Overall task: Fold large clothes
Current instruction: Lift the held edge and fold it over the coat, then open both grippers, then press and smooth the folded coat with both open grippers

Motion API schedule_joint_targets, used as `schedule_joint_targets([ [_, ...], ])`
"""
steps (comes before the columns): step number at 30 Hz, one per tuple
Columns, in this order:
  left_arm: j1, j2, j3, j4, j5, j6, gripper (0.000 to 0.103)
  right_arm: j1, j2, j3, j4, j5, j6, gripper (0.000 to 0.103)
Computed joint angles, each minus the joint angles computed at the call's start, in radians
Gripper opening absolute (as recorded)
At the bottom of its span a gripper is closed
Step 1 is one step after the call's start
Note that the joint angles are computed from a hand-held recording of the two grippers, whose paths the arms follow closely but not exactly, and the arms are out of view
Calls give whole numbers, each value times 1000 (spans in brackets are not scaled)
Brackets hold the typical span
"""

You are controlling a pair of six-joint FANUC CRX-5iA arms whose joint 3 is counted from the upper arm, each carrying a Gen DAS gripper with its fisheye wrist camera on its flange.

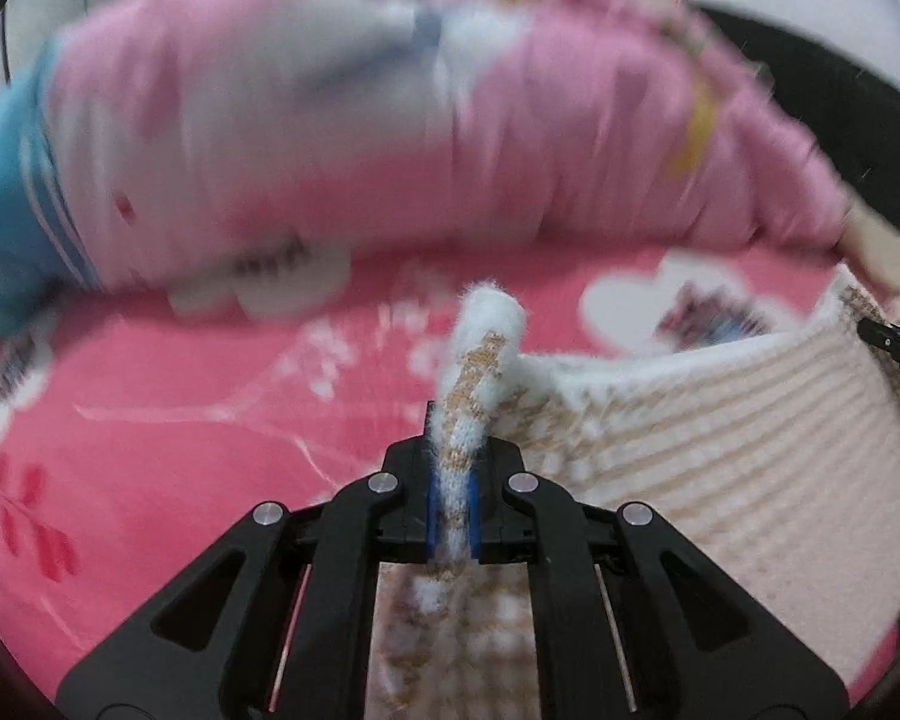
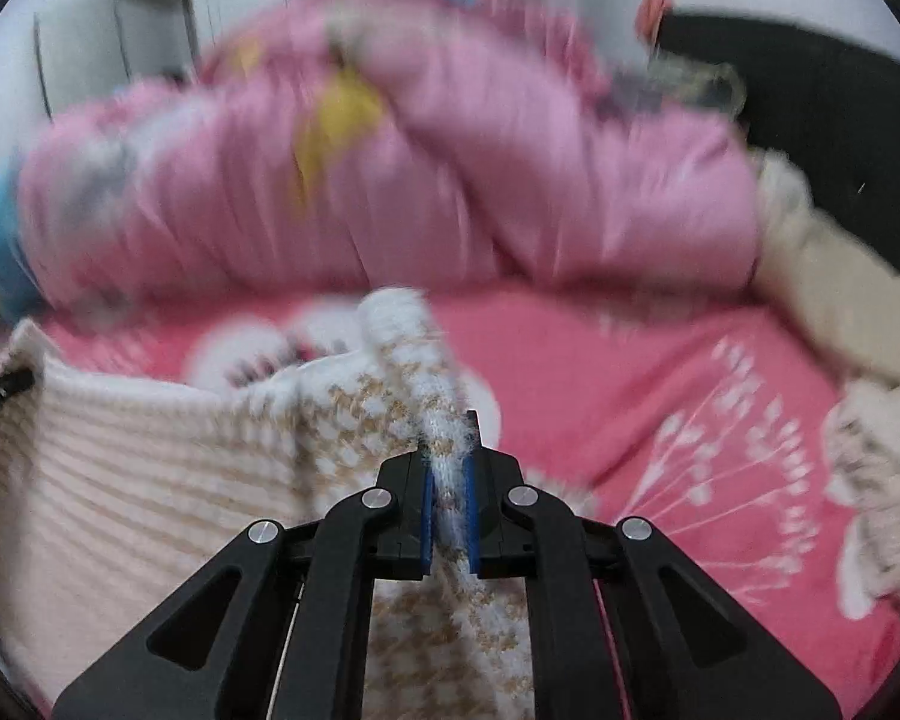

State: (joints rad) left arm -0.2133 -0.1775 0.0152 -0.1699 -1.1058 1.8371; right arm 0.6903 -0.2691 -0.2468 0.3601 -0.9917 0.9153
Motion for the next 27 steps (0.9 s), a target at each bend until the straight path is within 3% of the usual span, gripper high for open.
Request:
schedule_joint_targets([
  [6, 81, -28, -47, 128, 76, -67, 7, -51, -14, 28, -60, 68, 46, 8],
  [9, 120, -10, -57, 195, 52, -53, 19, -80, 53, 97, -154, -5, 135, 10],
  [10, 119, 1, -57, 189, 29, -23, 38, -95, 75, 116, -197, -30, 172, 19],
  [12, 143, 0, -82, 197, 25, 17, 60, -141, 72, 130, -293, -33, 223, 22],
  [13, 187, -40, -145, 265, 71, 4, 60, -192, 61, 157, -395, -37, 267, 29],
  [14, 230, -77, -199, 337, 106, -24, 60, -226, 52, 170, -459, -47, 288, 46],
  [15, 250, -97, -218, 359, 113, -31, 60, -258, 40, 179, -499, -57, 283, 56],
  [16, 265, -118, -222, 353, 110, -25, 60, -266, 25, 174, -498, -55, 267, 61],
  [19, 267, -167, -210, 330, 124, -51, 60, -257, -24, 156, -428, -33, 202, 61],
  [21, 262, -176, -209, 372, 154, -104, 60, -221, -42, 160, -395, 3, 202, 61],
  [24, 196, -101, -156, 430, 163, -174, 61, -122, -2, 182, -300, 9, 196, 61],
  [26, 134, -35, -85, 370, 128, -149, 61, -38, 56, 191, -200, -12, 189, 60],
  [27, 85, 11, -31, 280, 106, -100, 61, -15, 80, 193, -169, -25, 191, 60],
])
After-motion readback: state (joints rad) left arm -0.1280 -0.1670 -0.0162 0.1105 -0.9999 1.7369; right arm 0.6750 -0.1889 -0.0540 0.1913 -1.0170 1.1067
